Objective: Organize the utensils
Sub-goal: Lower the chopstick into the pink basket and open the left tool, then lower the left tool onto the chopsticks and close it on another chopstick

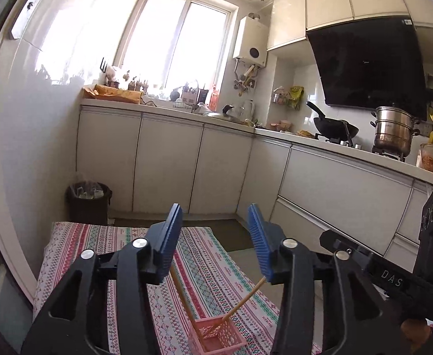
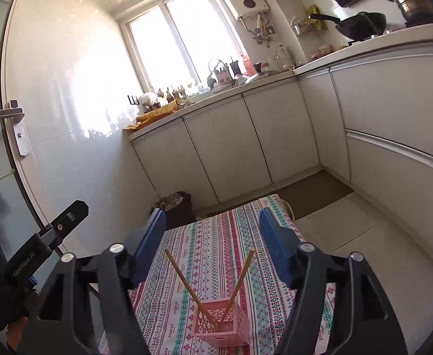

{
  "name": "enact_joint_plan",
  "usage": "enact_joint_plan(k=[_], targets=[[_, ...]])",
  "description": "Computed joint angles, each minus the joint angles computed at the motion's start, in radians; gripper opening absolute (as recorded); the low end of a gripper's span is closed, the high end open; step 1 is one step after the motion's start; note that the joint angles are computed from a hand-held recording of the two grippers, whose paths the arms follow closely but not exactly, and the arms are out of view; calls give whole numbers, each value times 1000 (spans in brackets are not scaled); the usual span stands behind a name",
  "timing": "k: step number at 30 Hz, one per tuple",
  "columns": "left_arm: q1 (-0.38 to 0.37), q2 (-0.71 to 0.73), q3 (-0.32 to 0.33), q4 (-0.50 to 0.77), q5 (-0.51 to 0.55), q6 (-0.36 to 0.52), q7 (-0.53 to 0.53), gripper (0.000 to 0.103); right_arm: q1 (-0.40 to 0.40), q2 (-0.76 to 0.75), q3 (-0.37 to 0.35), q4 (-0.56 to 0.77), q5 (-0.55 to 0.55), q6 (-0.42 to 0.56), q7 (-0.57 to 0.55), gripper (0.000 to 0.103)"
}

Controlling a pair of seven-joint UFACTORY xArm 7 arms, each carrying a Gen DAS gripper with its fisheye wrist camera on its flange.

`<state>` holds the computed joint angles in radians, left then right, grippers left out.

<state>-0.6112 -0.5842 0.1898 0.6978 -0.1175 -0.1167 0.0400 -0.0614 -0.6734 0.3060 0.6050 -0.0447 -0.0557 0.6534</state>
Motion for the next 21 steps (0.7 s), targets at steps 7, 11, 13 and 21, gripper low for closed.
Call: enact_joint_plan(k=[7, 11, 13, 21], targets=[[37, -100, -66, -87, 25, -8, 2, 95, -182, -284, 149, -133, -2, -18, 94, 96], [44, -166, -84, -131, 38, 32, 5, 96, -231, -477, 187, -213, -43, 24, 105, 96], [38, -204, -83, -160, 37, 49, 8, 96, -229, -573, 194, -259, -67, 52, 104, 96], [25, -327, -86, -262, 12, 120, 24, 96, -99, -827, 212, -358, -161, 317, 90, 96]])
